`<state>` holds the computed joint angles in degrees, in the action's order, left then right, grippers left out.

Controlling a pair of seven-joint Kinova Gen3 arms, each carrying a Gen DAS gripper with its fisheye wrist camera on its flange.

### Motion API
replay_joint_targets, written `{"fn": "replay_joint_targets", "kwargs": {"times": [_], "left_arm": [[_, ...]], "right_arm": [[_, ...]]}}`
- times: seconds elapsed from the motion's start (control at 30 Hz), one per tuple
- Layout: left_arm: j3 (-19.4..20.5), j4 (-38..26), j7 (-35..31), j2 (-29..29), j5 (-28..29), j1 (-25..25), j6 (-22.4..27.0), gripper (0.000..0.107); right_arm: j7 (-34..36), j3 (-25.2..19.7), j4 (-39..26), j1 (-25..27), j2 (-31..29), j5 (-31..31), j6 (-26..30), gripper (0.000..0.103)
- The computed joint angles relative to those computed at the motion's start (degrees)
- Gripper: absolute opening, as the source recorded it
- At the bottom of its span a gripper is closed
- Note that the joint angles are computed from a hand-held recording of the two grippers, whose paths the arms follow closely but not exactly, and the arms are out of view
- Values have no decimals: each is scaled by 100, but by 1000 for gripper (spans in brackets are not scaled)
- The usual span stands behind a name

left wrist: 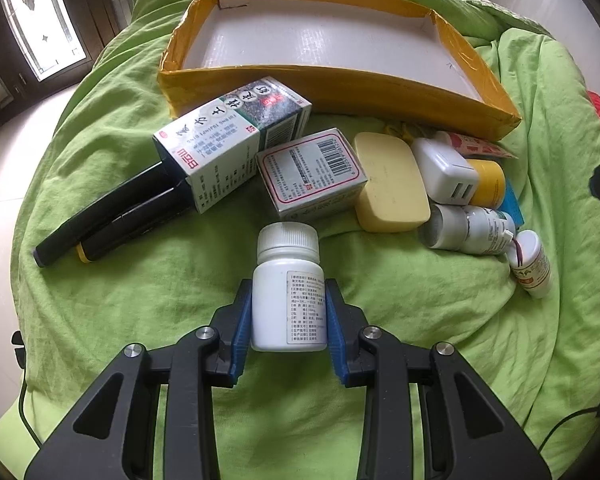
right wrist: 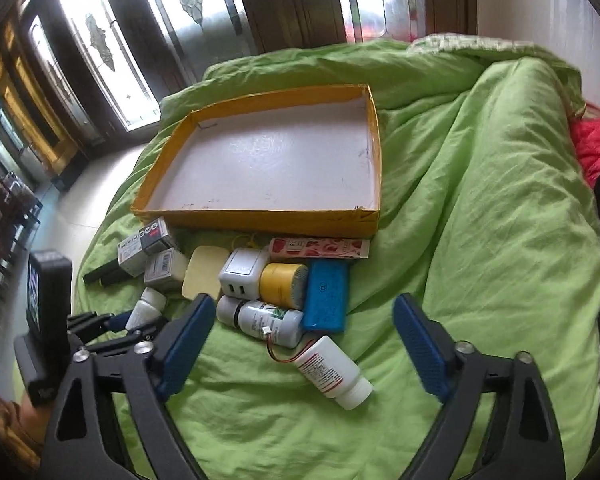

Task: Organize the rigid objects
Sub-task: 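Grasp the white pill bottle with the left gripper while the right grasps the red-labelled bottle, then lift both held bottles and carry them over the tray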

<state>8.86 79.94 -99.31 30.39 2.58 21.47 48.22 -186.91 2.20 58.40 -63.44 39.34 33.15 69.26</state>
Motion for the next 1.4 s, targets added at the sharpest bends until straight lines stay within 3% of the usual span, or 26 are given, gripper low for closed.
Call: {"fn": "replay_joint_targets", "kwargs": {"times": [0.17, 0.33, 0.6, 0.67, 0.77, 0.87, 1.03, 1.4], "left_arm": [[-18, -209, -21, 154, -30, -5, 93, 31], [-10, -139, -35, 112, 10, -21, 70, 31], [-5, -118, -39, 96, 42, -37, 88, 31], [-2, -108, -40, 86, 49, -39, 91, 31], [0, -106, -44, 90, 60, -48, 90, 31], [-11, -107, -36, 96, 45, -39, 87, 31], [-36, -52, 9, 62, 16, -11, 6, 31], [-24, 189, 163, -103, -16, -48, -299, 31]], "right_arm": [[459, -418, 429, 572, -226, -659, -673, 79], [1480, -637, -25, 824, 94, -1410, -259, 77], [2301, -476, -1055, 791, 811, -1905, 844, 68], [2423, -456, -1186, 816, 950, -2015, 954, 61], [2410, -393, -1180, 800, 1018, -2107, 941, 41], [2325, -331, -1028, 737, 953, -2075, 792, 36], [2126, -259, -890, 553, 868, -1902, 605, 35], [1440, -146, -138, 62, 374, -1228, -470, 35]]}}
